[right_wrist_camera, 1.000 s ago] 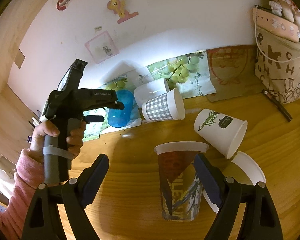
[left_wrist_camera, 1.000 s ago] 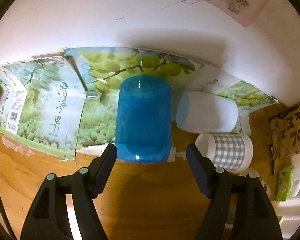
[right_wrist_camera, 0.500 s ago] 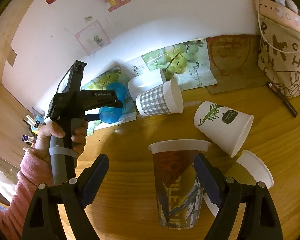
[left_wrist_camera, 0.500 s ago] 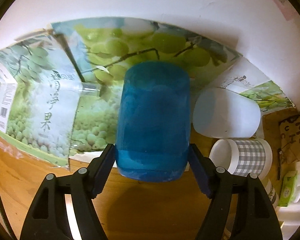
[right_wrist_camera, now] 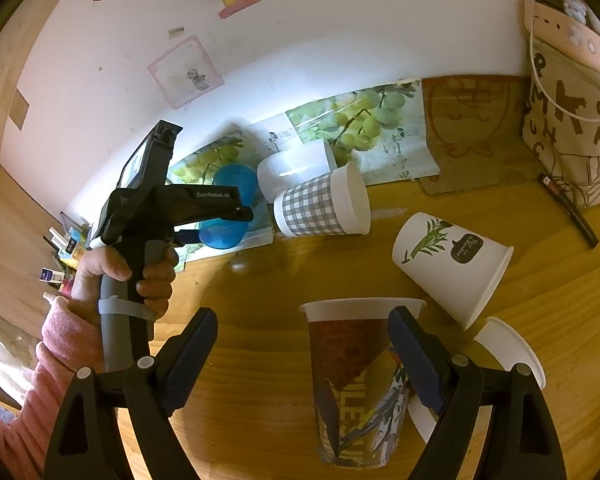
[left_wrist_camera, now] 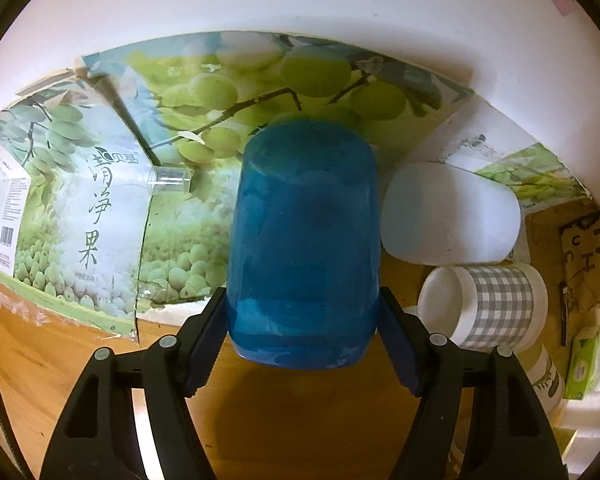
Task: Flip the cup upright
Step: 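Lift the blue cup off the desk with the left gripper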
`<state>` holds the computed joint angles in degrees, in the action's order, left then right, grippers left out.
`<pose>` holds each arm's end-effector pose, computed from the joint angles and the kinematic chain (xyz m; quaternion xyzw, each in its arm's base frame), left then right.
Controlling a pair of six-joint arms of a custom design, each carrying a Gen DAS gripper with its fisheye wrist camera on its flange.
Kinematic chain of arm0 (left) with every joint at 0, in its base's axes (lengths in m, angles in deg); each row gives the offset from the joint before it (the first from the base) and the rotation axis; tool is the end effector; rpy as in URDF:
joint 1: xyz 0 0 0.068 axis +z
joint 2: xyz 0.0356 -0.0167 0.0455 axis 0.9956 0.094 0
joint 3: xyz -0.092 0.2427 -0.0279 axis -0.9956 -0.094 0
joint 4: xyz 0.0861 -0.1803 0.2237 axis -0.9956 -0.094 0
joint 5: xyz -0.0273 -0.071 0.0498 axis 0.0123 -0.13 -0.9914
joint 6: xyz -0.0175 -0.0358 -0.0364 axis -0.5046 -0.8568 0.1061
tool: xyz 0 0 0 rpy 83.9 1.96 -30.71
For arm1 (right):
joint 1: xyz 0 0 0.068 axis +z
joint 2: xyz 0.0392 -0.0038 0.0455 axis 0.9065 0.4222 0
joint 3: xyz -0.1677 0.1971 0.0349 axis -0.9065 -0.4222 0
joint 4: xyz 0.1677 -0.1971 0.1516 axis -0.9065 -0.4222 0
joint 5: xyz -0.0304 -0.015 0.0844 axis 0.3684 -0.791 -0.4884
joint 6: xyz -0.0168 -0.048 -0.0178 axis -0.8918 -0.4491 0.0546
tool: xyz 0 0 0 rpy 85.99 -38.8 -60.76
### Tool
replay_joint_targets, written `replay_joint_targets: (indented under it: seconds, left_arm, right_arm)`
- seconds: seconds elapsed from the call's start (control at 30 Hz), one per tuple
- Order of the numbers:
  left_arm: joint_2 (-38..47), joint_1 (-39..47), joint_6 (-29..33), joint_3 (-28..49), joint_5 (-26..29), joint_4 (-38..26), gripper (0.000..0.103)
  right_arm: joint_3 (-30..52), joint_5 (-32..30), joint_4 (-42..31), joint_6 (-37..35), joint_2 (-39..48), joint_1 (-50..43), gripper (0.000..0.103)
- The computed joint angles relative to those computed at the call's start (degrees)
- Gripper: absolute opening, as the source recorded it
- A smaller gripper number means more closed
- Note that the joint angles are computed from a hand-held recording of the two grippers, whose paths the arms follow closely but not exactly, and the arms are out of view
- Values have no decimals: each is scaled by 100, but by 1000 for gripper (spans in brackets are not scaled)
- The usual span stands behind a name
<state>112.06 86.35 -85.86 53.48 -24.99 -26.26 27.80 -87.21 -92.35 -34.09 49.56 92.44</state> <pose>0.4007 0.0056 0.2060 -0.0240 0.9894 -0.0928 0.1095 0.2111 0.1101 0.2865 0.0529 0.9478 0.1664 0.2669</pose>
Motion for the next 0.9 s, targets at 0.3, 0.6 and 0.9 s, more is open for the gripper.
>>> replay_joint_targets:
  seconds: [0.3,0.6,0.9]
  left_arm:
    - [-669,-41,61,-221,30,-337,74]
    - [-1967,4,144,-986,18,-701,74]
    - [-3660,539,578,-1910,229,-1412,74]
  right_arm:
    - [156,165,-156,61,-67,248,88]
    - [289,583,-603,284,-558,833,88]
    - [413,1359,-1372,923,-1260,1924,88]
